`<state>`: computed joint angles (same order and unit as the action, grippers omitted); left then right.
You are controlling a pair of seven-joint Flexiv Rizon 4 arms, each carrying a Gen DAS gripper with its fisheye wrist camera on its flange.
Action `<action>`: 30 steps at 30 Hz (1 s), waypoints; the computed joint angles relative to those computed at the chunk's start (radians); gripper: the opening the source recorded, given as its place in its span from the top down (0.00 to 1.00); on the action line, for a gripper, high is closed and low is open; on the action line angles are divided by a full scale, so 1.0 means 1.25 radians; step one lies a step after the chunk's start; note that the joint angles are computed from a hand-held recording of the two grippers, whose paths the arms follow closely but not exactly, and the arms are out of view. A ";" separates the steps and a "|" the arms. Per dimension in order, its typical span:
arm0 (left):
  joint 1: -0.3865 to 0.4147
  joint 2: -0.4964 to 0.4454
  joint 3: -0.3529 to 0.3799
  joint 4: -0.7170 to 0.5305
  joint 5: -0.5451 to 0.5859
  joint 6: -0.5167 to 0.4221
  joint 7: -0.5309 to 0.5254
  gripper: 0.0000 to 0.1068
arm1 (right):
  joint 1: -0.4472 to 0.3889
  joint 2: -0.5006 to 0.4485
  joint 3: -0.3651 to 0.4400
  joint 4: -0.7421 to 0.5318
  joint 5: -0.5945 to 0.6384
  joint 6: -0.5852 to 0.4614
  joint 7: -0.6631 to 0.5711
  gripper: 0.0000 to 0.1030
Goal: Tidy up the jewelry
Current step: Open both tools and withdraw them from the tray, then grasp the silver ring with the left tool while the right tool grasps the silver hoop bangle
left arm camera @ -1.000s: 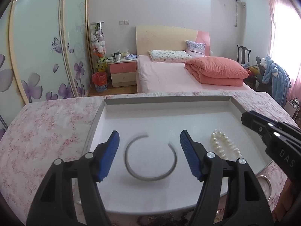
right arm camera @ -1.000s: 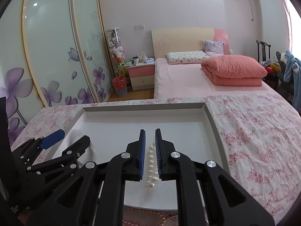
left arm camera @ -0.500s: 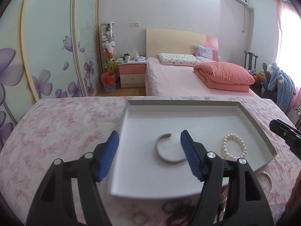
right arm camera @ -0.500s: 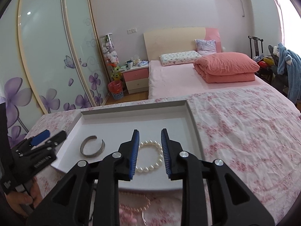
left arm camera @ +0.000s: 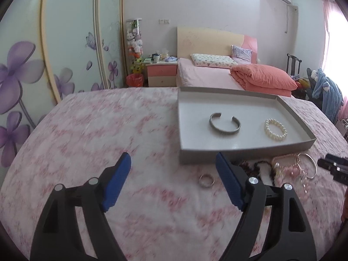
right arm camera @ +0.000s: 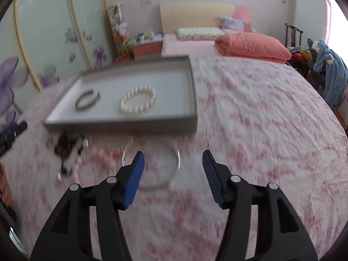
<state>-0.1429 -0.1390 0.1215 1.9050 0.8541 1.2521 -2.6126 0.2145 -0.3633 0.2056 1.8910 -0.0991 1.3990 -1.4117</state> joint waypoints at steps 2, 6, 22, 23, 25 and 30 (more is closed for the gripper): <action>0.003 0.012 0.003 0.016 0.002 0.002 -0.002 0.26 | -0.006 0.004 0.010 0.007 0.000 -0.024 -0.021 0.38; 0.012 0.023 -0.002 0.030 0.002 0.006 -0.007 0.25 | 0.017 0.005 -0.005 0.022 -0.021 -0.035 -0.032 0.31; 0.017 0.004 -0.023 0.047 -0.070 0.027 0.095 0.24 | 0.055 -0.040 -0.039 -0.029 -0.070 -0.037 0.018 0.29; 0.015 0.000 -0.025 0.048 -0.084 0.028 0.115 0.24 | 0.059 -0.035 -0.048 -0.021 -0.075 -0.034 0.031 0.29; 0.010 -0.011 -0.026 0.047 -0.110 0.028 0.151 0.24 | 0.065 -0.025 -0.066 -0.006 -0.088 -0.030 0.061 0.29; -0.009 -0.048 -0.023 0.019 -0.168 -0.011 0.214 0.25 | 0.075 -0.015 -0.103 0.013 -0.134 -0.028 0.147 0.29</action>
